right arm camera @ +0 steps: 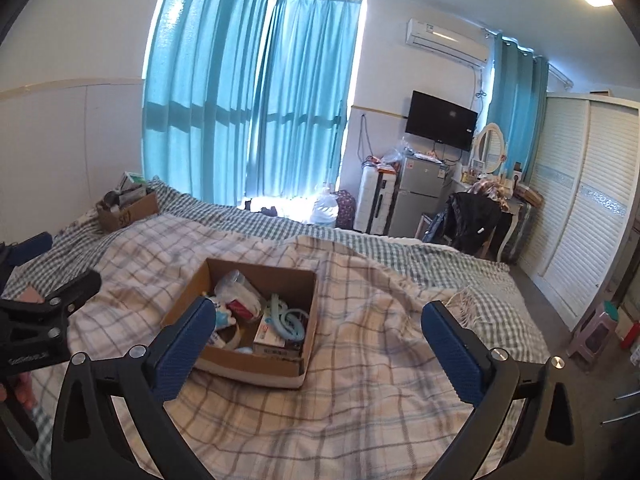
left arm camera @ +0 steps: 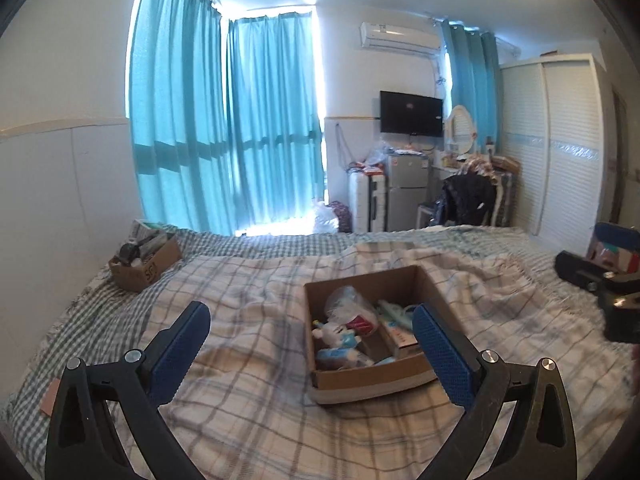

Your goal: Organize objects

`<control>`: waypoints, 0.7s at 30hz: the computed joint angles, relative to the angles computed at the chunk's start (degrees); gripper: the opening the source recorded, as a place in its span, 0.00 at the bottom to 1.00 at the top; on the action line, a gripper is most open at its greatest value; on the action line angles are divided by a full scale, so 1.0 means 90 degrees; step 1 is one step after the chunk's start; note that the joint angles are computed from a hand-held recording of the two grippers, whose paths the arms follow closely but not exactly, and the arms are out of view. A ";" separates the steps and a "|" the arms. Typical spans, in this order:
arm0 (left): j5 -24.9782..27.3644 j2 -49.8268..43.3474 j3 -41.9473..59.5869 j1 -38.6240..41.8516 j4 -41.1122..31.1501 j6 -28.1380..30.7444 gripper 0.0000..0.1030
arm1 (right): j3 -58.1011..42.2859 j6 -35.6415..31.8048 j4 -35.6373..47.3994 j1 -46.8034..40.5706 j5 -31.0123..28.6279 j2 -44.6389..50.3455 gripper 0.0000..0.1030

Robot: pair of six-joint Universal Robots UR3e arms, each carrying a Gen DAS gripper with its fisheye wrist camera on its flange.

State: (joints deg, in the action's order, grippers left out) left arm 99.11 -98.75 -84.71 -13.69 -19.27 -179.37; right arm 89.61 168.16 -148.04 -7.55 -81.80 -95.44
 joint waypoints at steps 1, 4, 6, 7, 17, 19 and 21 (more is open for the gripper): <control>0.0028 -0.0012 -0.0142 -0.0011 0.0108 0.0013 1.00 | 0.0218 0.0021 -0.0139 -0.0063 0.0109 -0.0056 1.00; -0.0171 0.0003 -0.0504 0.0046 0.0346 -0.0040 1.00 | 0.0729 -0.0105 -0.0590 -0.0095 0.0072 -0.0082 1.00; -0.0272 0.0025 -0.0587 0.0059 0.0371 -0.0082 1.00 | 0.0893 -0.0162 -0.0821 0.0003 -0.0108 -0.0020 1.00; -0.0340 0.0057 -0.0650 0.0073 0.0451 -0.0096 1.00 | 0.0938 -0.0148 -0.0916 0.0034 -0.0144 0.0046 1.00; -0.0589 0.0300 -0.0815 0.0317 0.0344 -0.0266 1.00 | 0.1244 -0.0056 -0.1321 0.0035 -0.0264 0.0184 1.00; -0.0748 0.0346 -0.0870 0.0415 0.0332 -0.0398 1.00 | 0.1269 -0.0062 -0.1376 0.0034 -0.0285 0.0168 1.00; -0.0786 0.0353 -0.0857 0.0429 0.0266 -0.0408 1.00 | 0.1278 0.0012 -0.1382 0.0006 -0.0264 0.0149 1.00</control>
State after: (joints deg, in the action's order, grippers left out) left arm 92.03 -95.57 -92.42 -9.83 -16.87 -183.04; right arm 101.12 168.27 -160.47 -7.49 -84.17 -94.09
